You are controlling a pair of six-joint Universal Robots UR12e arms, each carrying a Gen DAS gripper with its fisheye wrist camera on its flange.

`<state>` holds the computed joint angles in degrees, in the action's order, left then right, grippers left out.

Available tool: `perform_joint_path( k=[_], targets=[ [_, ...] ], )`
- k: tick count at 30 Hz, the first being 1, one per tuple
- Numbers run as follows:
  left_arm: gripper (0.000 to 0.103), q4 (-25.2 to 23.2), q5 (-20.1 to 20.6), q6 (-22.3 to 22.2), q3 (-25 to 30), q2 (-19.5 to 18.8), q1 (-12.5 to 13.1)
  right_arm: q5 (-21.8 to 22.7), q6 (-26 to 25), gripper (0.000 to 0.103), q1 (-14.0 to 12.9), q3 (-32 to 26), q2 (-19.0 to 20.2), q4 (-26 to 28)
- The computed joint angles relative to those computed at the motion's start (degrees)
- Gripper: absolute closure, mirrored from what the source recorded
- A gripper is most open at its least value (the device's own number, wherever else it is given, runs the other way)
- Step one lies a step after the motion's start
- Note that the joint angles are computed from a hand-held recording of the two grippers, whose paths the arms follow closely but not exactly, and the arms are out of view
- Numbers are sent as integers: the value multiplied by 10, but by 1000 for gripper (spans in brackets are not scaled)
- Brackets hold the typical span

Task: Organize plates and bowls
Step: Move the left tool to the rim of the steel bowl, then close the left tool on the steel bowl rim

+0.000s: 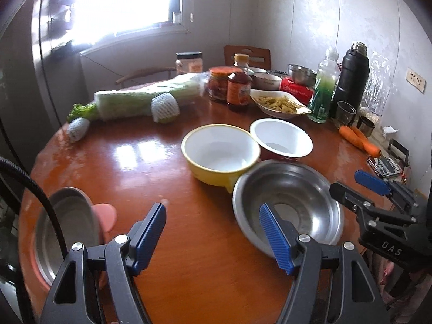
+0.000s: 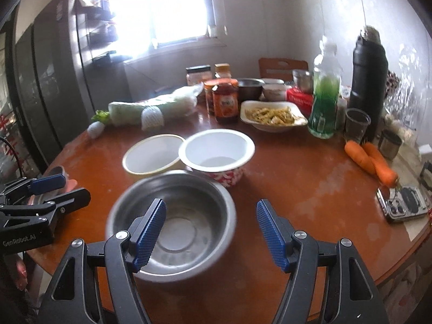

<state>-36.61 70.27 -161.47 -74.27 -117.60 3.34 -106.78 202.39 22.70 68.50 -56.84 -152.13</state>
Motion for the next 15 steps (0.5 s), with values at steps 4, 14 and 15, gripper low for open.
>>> perform_joint_path(
  k=[4, 14, 15],
  targets=[
    [31, -23, 1, -7, 19, -16, -6, 11, 7, 32, -7, 2, 5, 4],
    [34, -60, 2, 0, 43, -39, -18, 48, -4, 48, -18, -6, 19, 13],
    [37, -63, 4, 4, 44, -40, -19, 50, -6, 52, -18, -6, 20, 15]
  ],
)
